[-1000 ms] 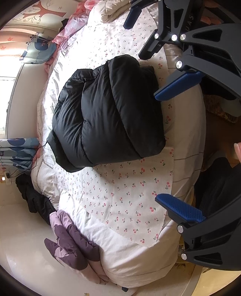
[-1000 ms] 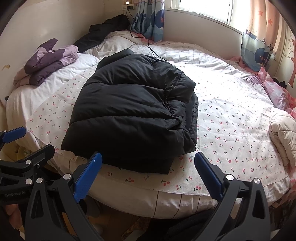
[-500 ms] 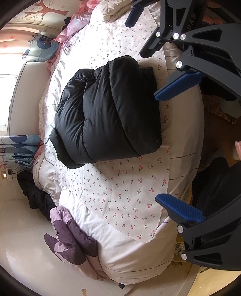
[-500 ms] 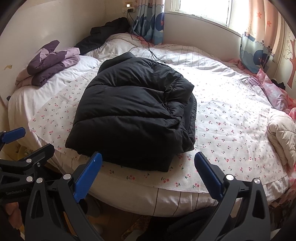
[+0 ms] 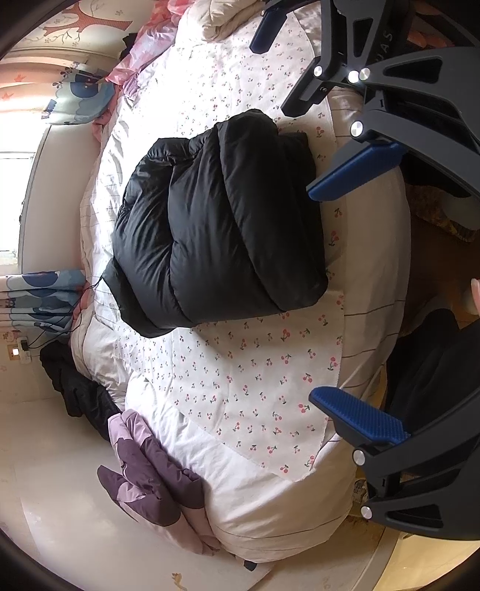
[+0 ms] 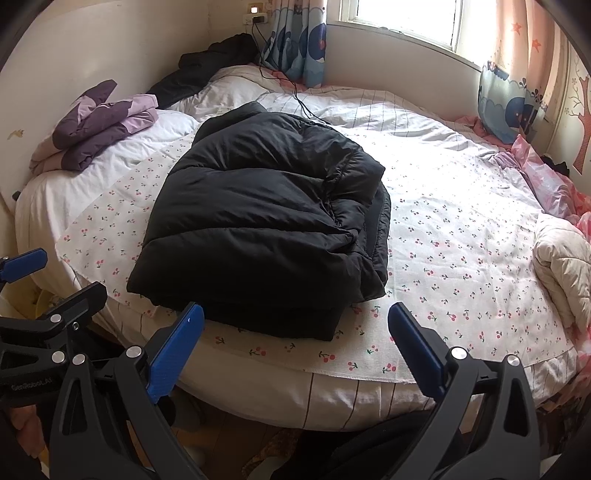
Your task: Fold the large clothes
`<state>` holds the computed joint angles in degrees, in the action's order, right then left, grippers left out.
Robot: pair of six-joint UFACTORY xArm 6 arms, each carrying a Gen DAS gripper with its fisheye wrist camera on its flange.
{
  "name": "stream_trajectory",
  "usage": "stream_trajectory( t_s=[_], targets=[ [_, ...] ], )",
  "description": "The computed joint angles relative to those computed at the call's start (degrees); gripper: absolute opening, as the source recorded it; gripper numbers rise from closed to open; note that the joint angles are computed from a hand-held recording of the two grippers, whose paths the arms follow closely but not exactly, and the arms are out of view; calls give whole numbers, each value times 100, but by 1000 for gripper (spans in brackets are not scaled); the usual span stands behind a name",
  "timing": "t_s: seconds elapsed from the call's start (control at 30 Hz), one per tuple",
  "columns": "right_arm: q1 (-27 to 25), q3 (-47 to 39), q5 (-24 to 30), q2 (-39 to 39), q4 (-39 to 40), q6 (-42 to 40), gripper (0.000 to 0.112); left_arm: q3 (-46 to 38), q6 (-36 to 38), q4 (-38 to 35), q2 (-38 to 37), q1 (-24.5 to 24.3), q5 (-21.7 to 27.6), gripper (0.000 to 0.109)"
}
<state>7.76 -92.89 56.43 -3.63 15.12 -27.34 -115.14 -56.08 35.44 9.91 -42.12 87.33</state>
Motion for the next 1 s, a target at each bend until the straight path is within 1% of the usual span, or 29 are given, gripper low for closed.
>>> stream_trajectory(
  t_s=[0.43,1.0],
  targets=[
    [8,-259,95,353,-40,55,96,-143,110,-147,204,170,-67,97],
    [83,-661,130,895,-165,236,96,-80,264,-511,361,522,-376,97]
  ],
)
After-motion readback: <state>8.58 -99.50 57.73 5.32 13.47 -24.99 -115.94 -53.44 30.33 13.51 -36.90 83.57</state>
